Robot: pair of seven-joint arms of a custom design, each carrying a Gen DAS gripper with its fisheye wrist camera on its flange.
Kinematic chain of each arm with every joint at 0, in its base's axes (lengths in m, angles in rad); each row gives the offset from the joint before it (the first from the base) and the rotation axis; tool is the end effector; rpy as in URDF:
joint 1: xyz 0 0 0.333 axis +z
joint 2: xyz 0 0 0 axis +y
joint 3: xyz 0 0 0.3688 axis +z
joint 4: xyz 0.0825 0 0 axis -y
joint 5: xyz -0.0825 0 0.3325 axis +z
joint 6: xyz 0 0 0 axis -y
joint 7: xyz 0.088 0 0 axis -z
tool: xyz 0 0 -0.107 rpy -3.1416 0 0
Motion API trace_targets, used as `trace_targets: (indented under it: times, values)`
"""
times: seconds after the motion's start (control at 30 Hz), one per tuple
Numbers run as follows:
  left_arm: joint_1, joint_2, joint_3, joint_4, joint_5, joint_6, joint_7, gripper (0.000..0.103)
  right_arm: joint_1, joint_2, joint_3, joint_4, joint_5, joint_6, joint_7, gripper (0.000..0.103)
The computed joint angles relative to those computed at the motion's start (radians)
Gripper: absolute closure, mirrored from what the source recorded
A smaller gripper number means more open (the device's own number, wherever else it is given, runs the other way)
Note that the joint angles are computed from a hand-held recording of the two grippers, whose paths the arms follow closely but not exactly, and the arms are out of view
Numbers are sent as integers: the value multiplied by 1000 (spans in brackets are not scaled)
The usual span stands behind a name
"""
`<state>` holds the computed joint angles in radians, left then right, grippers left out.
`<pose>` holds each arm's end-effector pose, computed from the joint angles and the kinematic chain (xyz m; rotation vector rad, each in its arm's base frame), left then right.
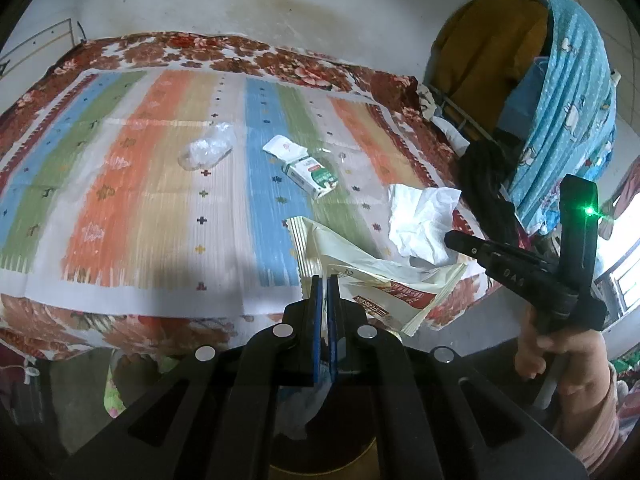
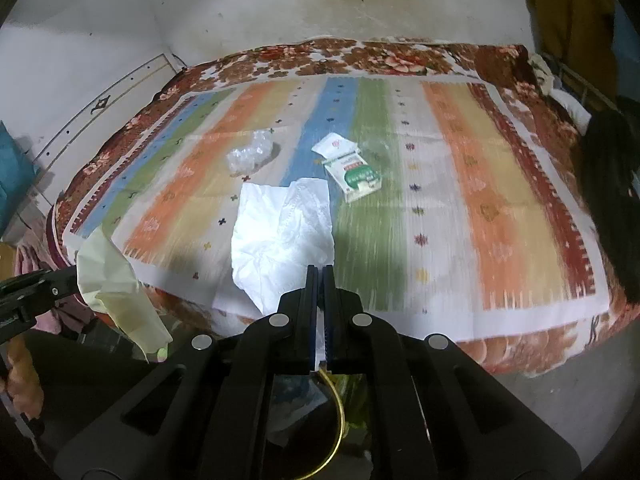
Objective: Collect trash
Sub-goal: 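Lift the wrapper and tissue and carry them over the gold-rimmed bin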
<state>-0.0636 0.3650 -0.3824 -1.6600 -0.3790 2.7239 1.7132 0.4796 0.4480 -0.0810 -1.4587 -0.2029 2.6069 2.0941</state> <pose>0.6322 -0.2358 0.5612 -1.7521 2.1941 -1.1770 0.6480 0.2928 0.5730 -1.7905 1.7320 -0.5253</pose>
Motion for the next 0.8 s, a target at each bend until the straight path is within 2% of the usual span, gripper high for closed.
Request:
trace_targets:
  times: [0.1,0.4,0.57,0.73,0.8]
  values:
    - [9,-20,-11,-41,-18,13,21,101,4,-32,1,-67,3,45,17,101]
    - [10,-65,-11,-133,-64,57,57,101,44,-87,-12,-178,-81,101,78,101]
    - [10,-93,-13,-182,-86,69,86,101,36,-129,14,-271,-68,161,88,101]
    - [6,-113,-15,-220,-127,71,129,101,51,-150,24,-332,-77,176,100,101]
    - [1,-125,-10,-241,-140,81,142,101,72,-158,6,-353,-109,178,145,101]
